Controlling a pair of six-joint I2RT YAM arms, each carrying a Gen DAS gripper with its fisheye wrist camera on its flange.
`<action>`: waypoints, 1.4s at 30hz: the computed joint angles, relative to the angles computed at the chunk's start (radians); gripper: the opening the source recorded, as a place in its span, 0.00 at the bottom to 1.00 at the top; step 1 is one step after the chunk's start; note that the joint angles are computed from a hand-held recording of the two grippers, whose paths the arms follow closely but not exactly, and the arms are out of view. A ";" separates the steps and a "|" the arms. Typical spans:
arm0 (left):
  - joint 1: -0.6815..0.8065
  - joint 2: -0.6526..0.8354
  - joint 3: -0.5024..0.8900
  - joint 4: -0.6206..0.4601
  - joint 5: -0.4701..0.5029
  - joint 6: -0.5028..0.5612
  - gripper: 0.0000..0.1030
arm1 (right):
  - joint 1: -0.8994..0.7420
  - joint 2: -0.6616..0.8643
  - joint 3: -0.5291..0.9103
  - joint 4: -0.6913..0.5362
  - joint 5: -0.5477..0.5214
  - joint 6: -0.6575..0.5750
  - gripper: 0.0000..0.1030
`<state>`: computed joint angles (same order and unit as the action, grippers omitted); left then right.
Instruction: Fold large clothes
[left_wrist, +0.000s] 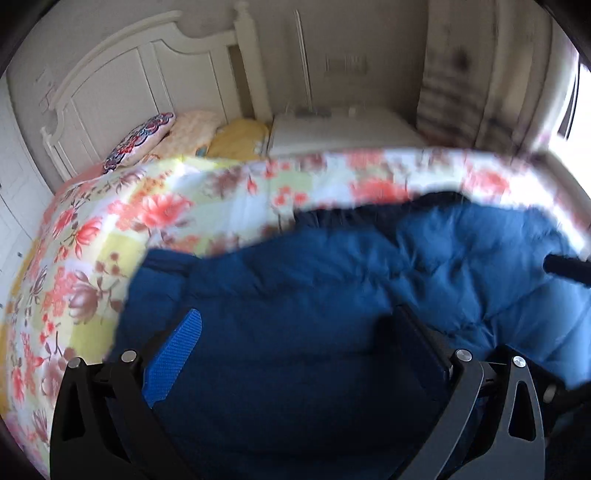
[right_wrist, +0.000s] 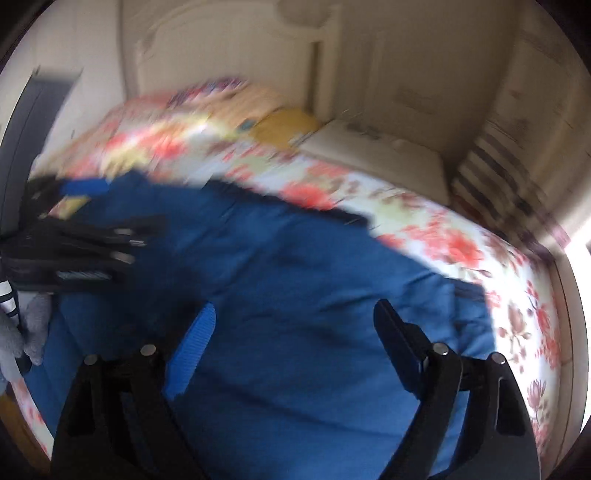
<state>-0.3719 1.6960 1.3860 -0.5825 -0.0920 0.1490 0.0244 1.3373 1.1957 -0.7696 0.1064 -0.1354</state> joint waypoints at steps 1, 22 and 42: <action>-0.009 0.012 -0.024 0.031 -0.021 -0.009 0.96 | 0.006 0.004 -0.021 0.028 0.017 0.019 0.89; 0.358 -0.153 -0.208 0.097 0.196 0.129 0.96 | -0.639 -0.145 -0.147 -0.026 -0.437 -0.109 0.96; 0.263 -0.450 -0.403 0.067 0.265 0.090 0.96 | -0.143 -0.464 -0.222 -0.062 -0.177 0.093 0.90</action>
<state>-0.1088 1.2457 0.9833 -0.5150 0.1732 0.2387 -0.1190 0.8735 0.9740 -0.8316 -0.0708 -0.0421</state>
